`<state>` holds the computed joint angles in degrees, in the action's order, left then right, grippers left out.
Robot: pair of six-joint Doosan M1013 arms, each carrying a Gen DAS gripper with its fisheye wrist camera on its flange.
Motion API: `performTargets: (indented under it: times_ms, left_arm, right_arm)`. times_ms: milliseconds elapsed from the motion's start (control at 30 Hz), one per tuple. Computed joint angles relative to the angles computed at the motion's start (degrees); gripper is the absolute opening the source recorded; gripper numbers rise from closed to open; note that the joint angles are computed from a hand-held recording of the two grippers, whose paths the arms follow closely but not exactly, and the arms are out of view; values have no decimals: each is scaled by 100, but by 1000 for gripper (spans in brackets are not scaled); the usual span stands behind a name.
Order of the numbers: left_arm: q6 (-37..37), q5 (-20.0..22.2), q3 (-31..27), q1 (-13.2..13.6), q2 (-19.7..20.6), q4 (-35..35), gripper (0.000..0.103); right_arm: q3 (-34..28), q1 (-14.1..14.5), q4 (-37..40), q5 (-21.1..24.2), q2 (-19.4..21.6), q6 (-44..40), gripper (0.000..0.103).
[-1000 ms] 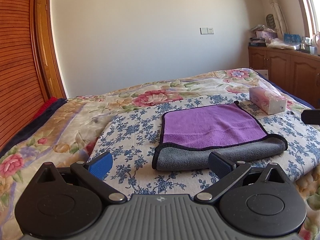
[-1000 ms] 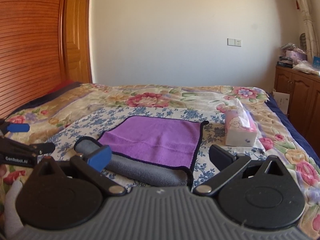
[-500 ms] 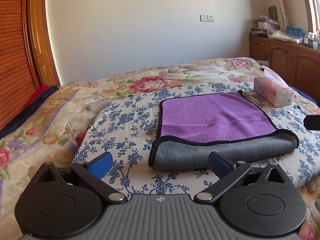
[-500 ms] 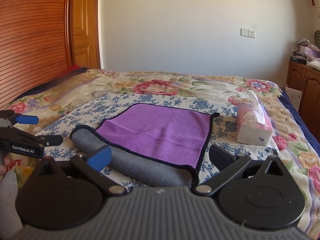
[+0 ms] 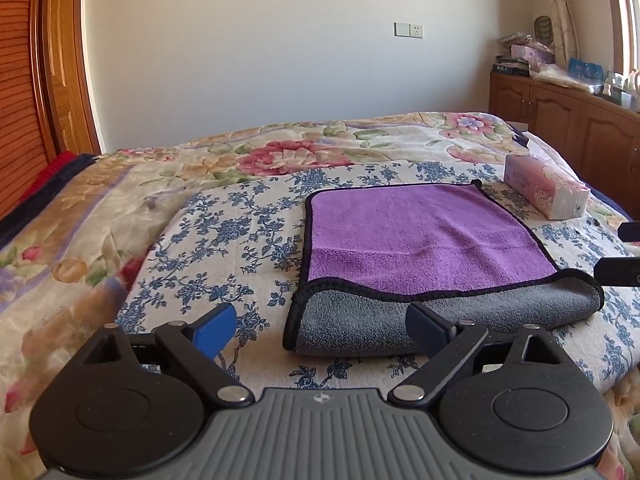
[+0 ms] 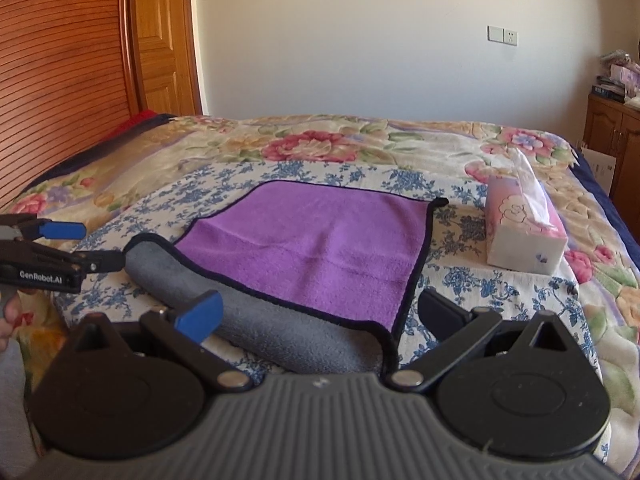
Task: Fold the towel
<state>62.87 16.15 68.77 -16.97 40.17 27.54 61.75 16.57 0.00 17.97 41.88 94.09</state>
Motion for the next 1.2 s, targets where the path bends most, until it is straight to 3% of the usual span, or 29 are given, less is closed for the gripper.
performTargets:
  times_ms: [333,467,567,933,1200]
  left_arm:
    - [1364,271,-431,95,254,-1372,72]
    - [1577,484,-621,128,366,-1579,66]
    - [1663,527,-703,152,419,-1702,64]
    - [2349,749,-945,255,560,-2747,41]
    - [2507,809,-958,259,564,-2952,35]
  right_arm:
    - [-273,-65,488,391,166,-259,103]
    - [-389,-97,744,592,233,-353,102]
    - [-505,-110,760,813,294,-304,90]
    - [-749,-190,1040,1312,436,-189,84]
    - [-856,-266,1544,1594,496,-294,76]
